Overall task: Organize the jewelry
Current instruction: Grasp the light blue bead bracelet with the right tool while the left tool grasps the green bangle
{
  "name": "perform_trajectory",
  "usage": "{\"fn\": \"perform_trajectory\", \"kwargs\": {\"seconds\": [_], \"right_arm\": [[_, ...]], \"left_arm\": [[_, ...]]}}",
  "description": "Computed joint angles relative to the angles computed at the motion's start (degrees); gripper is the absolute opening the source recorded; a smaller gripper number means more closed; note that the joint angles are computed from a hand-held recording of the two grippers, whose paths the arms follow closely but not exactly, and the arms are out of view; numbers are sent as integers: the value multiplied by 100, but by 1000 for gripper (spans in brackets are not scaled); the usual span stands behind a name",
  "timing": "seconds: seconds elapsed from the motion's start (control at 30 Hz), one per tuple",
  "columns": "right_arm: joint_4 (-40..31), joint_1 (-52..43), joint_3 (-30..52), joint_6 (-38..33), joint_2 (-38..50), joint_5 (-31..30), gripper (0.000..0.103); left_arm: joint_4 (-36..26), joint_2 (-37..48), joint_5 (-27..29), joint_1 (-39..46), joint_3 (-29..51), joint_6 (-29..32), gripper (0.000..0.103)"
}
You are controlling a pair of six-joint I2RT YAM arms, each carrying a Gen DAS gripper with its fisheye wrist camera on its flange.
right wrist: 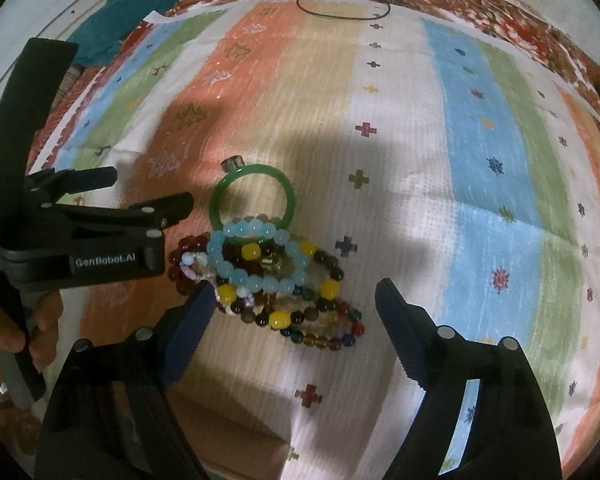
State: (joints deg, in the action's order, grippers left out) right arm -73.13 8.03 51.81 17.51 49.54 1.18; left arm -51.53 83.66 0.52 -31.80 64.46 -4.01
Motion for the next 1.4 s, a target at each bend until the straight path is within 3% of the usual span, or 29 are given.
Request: {"fn": "perform_trajectory", "kwargs": {"seconds": [0.17,0.23,0.57,0.67,0.73,0.97,1.13,1.4], "right_arm": [[294,-58,-134,-191,266,7,71],[384,-85,-183,-257,370,5,60],[757,-208,-333,-524,750,-60,48],[852,-160,-369,-536,825,-37,41],[916,-190,-412,-570,859,-81,34],[1108,-2,-469,-539,970,32,22],[1176,112,-539,-537,983,227,13],[968,206,-480,-430,740,304,12]], "left_arm": [[89,218,-13,-18,39,44,90],[116,302,-11,-11,63,78,88],[227,607,117,-49,174,124,78],[277,690,133,-110,149,121,71],[311,728,169,-114,127,118,58],[475,809,192,-232,68,134,44],[470,858,319,-359,70,138,10],[399,615,127,-394,23,-113,8]]}}
